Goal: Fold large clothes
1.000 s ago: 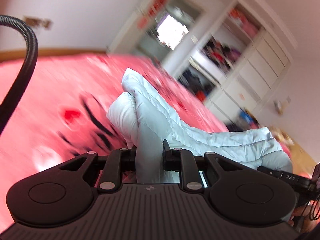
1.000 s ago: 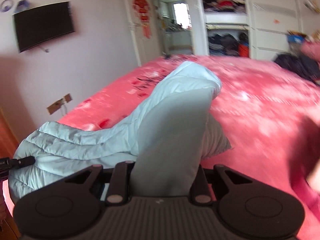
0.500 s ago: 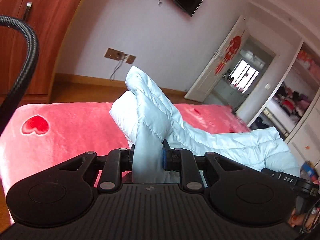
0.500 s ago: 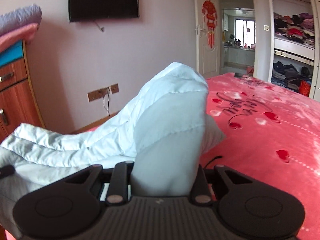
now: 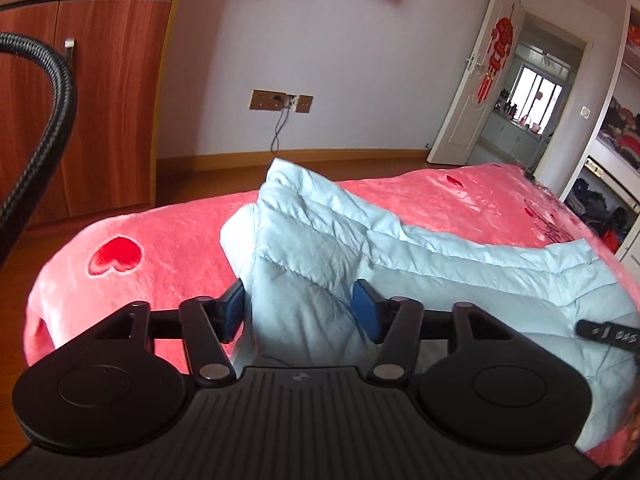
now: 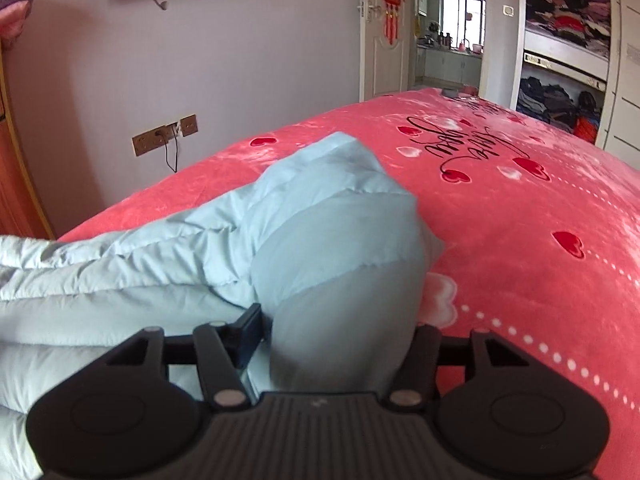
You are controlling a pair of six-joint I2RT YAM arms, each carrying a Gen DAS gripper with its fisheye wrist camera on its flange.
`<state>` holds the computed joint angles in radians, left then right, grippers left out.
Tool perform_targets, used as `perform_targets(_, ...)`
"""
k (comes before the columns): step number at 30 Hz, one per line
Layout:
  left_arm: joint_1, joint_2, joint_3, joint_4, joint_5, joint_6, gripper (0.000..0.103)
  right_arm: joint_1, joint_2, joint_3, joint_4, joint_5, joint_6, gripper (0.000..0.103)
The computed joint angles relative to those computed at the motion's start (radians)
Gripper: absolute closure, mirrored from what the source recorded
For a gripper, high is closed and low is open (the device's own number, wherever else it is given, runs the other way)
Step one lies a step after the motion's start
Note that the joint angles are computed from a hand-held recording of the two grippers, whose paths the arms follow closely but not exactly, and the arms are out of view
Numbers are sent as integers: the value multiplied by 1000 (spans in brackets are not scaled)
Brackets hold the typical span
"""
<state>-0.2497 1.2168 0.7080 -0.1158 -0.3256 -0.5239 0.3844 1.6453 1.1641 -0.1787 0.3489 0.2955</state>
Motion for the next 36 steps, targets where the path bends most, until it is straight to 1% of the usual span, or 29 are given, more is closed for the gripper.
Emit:
perform_targets(1,-7,-10,-1,-1,-27,1,23,1,-21,-12,-1,11,5,34)
perform_targets(2,-16,-9,-1,13,-60,10,17,5,-43,-28,6,21,11,27)
perform_targets(3,-32,-24,-8,17,-96,20,13,5,-74,-48,12,26,16,23)
perform_targets(4,-42,-33,-16,26,-124,34,3,5,-102,-62,9,36,22,22)
perform_targets(5,-50,-42,-21,30,-141,47,1,3,-126,-73,5,43,29,19)
perform_targets(8,-77,-65,-22,25,-151,69,1,-4,-203,-110,-17,36,59,18)
perform_targets(10,-100,-51,-15,31,-157,73,0,9,-261,-146,-35,53,81,18)
perform_targets(11,-116,-52,-23,42,-170,85,0,17,-289,-164,-44,56,94,18)
perform_targets(13,-155,-55,-11,29,-205,100,0,35,-343,-201,-75,60,127,18)
perform_targets(17,-224,-50,15,-9,-254,87,0,121,-444,-270,-157,139,194,18)
perform_targets(21,-310,-54,54,-105,-328,58,0,217,-531,-306,-283,203,301,18)
perform_targets(24,-413,-58,93,-204,-415,21,0,304,-587,-317,-390,261,389,18)
perform_targets(29,-519,-115,128,-350,-486,-33,0,461,-657,-300,-582,349,559,18)
perform_targets(32,-595,-164,149,-459,-528,-87,0,576,-670,-262,-710,419,670,18)
perform_targets(36,-726,-202,213,-654,-635,-204,0,723,-663,-199,-881,508,835,18)
